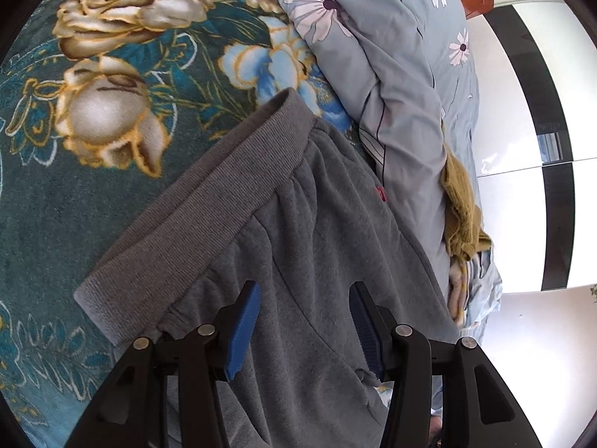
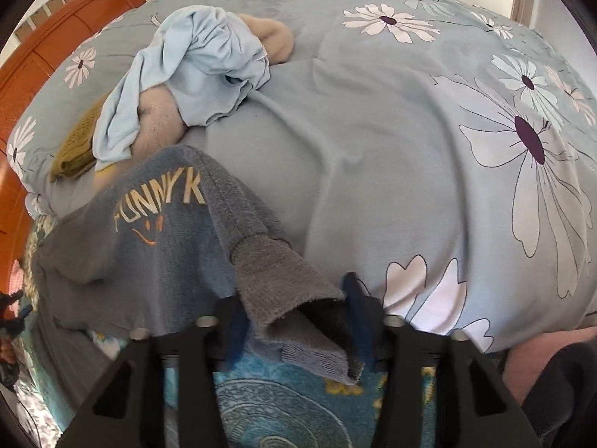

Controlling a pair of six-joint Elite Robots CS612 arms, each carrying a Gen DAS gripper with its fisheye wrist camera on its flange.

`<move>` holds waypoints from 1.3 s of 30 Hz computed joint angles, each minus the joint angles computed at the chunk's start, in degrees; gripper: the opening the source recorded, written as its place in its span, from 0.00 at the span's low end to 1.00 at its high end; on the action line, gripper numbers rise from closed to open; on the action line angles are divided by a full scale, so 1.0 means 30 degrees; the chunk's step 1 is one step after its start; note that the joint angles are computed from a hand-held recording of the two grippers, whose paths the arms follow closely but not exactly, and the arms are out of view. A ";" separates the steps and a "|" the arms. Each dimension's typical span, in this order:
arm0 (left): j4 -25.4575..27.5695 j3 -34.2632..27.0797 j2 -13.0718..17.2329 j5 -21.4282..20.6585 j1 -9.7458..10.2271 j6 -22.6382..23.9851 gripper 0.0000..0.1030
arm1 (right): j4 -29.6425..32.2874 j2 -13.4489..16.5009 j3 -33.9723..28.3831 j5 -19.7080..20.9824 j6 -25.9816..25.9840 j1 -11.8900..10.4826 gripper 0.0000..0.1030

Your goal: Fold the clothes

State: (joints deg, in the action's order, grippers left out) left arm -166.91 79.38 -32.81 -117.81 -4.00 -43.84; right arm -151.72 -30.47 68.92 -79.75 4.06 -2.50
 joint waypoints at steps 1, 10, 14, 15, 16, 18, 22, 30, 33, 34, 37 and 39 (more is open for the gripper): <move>0.0043 -0.0002 -0.0006 0.0018 -0.0027 0.0039 0.52 | 0.0118 0.0008 -0.0079 -0.0334 0.0195 0.0026 0.23; -0.0018 0.0394 -0.0259 0.0036 0.0073 0.0152 0.52 | -0.0348 0.0384 -0.1340 -0.2510 0.3130 -0.0171 0.09; -0.0186 0.0651 -0.0428 0.0116 0.0140 -0.0040 0.52 | 0.1066 0.0891 -0.2533 -0.3115 0.3091 0.0064 0.12; -0.0241 0.0735 -0.0487 0.0143 0.0161 -0.0087 0.52 | 0.1280 0.0945 -0.2681 -0.3179 0.3270 0.0079 0.17; -0.0296 0.0826 -0.0553 0.0173 0.0186 -0.0125 0.52 | 0.1199 0.0864 -0.2600 -0.3397 0.3487 0.0091 0.22; -0.0404 0.1033 -0.0706 0.0277 0.0237 -0.0180 0.52 | 0.0687 0.0568 -0.2129 -0.3738 0.3938 0.0105 0.39; -0.0420 0.1716 -0.1185 0.0692 0.0427 -0.0118 0.54 | -0.1551 -0.0933 0.0217 -0.3536 0.4369 0.0067 0.44; 0.0429 0.3323 -0.2073 0.2506 0.0555 -0.0044 0.55 | -0.3830 -0.4211 0.6158 -0.2700 0.4297 0.0566 0.50; 0.1018 0.3696 -0.2190 0.3052 0.0480 -0.0008 0.55 | -0.3880 -0.5141 0.8272 -0.2211 0.5162 0.0601 0.50; 0.1086 0.3726 -0.2118 0.2831 0.0530 -0.0269 0.55 | -0.3898 -0.5338 0.8825 -0.2141 0.5737 0.0568 0.50; 0.1260 0.3379 -0.1697 0.1755 0.0624 -0.1049 0.55 | -0.4023 -0.5773 1.0182 -0.1758 0.7936 0.0352 0.50; 0.1396 0.3242 -0.1563 0.1694 0.0572 -0.1187 0.53 | -0.4519 -0.5957 1.0910 -0.1217 0.9335 0.0143 0.50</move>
